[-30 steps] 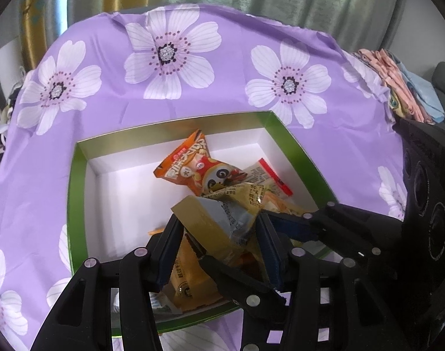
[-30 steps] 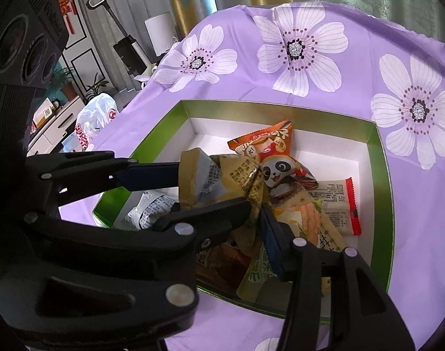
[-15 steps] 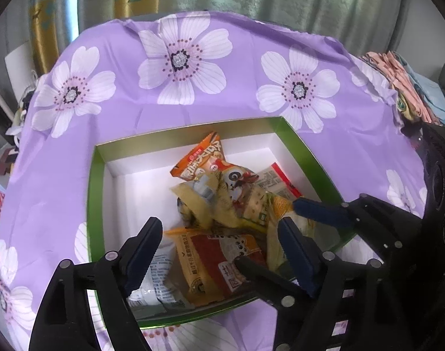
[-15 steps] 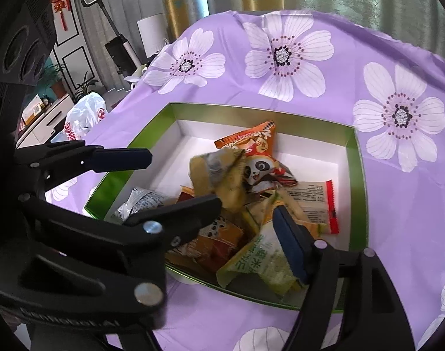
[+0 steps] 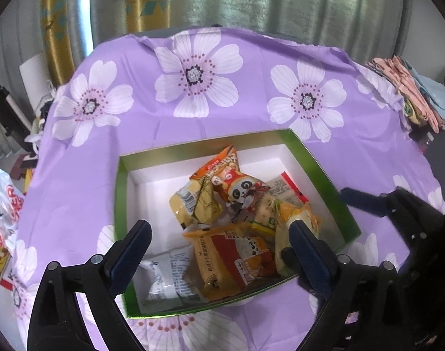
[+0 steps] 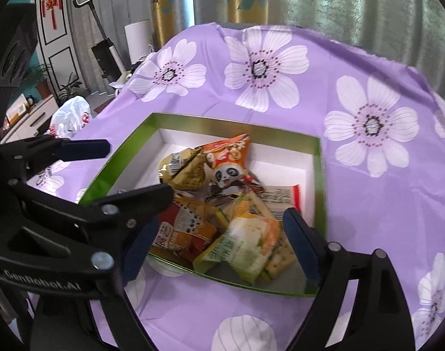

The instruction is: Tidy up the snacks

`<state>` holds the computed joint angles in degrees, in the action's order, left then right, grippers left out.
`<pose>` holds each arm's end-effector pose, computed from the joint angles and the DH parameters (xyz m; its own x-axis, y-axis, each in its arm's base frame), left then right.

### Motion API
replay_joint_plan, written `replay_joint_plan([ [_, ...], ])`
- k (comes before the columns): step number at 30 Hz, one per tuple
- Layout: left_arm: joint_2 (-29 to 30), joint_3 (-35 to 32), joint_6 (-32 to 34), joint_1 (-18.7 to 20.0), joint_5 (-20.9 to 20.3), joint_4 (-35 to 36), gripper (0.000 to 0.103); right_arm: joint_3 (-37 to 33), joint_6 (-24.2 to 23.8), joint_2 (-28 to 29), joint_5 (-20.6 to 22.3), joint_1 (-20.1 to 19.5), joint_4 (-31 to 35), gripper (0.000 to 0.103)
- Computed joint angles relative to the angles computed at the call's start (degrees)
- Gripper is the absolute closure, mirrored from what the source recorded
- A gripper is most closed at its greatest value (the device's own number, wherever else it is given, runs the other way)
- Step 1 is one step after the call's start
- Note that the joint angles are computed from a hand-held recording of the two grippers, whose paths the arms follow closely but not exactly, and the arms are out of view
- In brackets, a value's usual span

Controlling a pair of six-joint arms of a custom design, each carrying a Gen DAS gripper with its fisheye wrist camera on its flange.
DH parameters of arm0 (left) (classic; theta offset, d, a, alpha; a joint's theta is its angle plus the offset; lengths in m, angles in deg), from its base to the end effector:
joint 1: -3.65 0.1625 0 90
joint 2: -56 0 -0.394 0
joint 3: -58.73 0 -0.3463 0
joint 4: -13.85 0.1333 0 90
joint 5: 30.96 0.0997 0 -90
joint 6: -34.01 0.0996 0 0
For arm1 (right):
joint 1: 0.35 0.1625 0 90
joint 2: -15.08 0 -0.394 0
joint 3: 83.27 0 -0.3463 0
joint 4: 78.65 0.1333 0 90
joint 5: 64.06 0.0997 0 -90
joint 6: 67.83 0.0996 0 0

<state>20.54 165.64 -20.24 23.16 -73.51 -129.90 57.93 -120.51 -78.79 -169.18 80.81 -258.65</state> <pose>-0.4075 -0.3637 -0.0317 -0.7374 0.1579 -0.6568 0.5127 0.7639 -0.3919 0.0528 -0.3590 0.2979 -0.6517 -0.3819 0.6553 -0.6685 0.6974 -0.2584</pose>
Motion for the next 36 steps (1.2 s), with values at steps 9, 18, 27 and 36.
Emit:
replay_joint_plan([
  [9, -2.30, -0.60, -8.21, -2.74, 3.90, 11.83, 0.008, 0.92, -0.31, -2.72, -2.65, 1.53, -3.27, 0.000],
  [18, -5.13, 0.27, -12.52, -5.75, 5.73, 16.36, 0.008, 1.10, 0.60, -5.61, -5.90, 5.58, -2.34, 0.000],
  [27, -7.55, -0.13, -17.61, -8.48, 7.39, 23.57, 0.008, 0.57, 2.82, -9.44, -8.59, 10.49, 1.28, 0.000],
  [36, -9.75, -1.07, -23.65, -10.33, 8.06, 31.60, 0.008, 0.10, 4.89, -11.40, -10.80, 15.27, 3.54, 0.000],
])
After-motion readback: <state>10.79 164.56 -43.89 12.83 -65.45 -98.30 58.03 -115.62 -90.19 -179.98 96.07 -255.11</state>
